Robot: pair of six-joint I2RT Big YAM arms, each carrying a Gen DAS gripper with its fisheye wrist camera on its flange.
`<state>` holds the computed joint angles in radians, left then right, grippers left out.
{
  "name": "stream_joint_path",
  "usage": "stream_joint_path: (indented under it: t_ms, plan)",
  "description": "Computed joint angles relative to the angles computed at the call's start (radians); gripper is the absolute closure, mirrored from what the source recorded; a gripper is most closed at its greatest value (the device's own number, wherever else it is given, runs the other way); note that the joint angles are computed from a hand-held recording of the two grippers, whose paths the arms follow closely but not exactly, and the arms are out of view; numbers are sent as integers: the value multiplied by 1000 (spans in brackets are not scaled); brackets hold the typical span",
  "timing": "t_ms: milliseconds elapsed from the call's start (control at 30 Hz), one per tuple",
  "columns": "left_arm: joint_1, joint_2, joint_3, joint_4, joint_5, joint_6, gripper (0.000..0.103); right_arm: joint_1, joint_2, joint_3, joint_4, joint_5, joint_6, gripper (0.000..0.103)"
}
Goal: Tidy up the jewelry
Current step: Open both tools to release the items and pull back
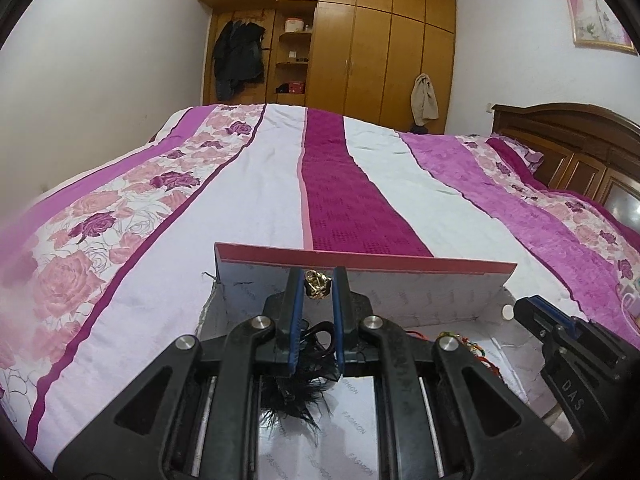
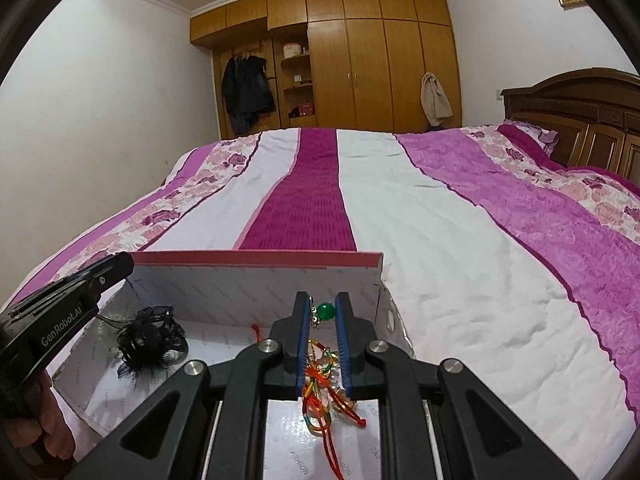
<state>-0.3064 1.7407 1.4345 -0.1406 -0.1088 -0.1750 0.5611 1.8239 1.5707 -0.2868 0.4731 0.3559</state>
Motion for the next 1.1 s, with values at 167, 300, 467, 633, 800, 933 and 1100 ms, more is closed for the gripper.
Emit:
stream_joint_path:
  t_ms: [167, 300, 467, 633, 800, 933, 1100]
  plan:
    - [-5, -4, 4, -23, -23, 14, 80, -8, 9, 18, -45, -50, 16, 88]
    - [-3, -25, -12, -27, -32, -5, 57, -10, 2, 25, -75, -83, 52, 80]
    - [0, -54, -18, -78, -13, -2, 51, 0, -26, 5, -69, -72, 52, 69]
    - [1, -93, -27, -158, -6, -20, 49, 8, -66, -15, -91, -61, 72, 60]
    - [7, -148, -62, -222, 25, -25, 45, 16, -102, -20, -187, -90, 122, 60]
    - [8, -189, -97, -251, 53, -17, 43, 38, -155, -69, -197, -81, 144, 60]
    - [-5, -241, -148, -255, 51, 11, 41, 75, -209, -116, -227, -64, 176, 54]
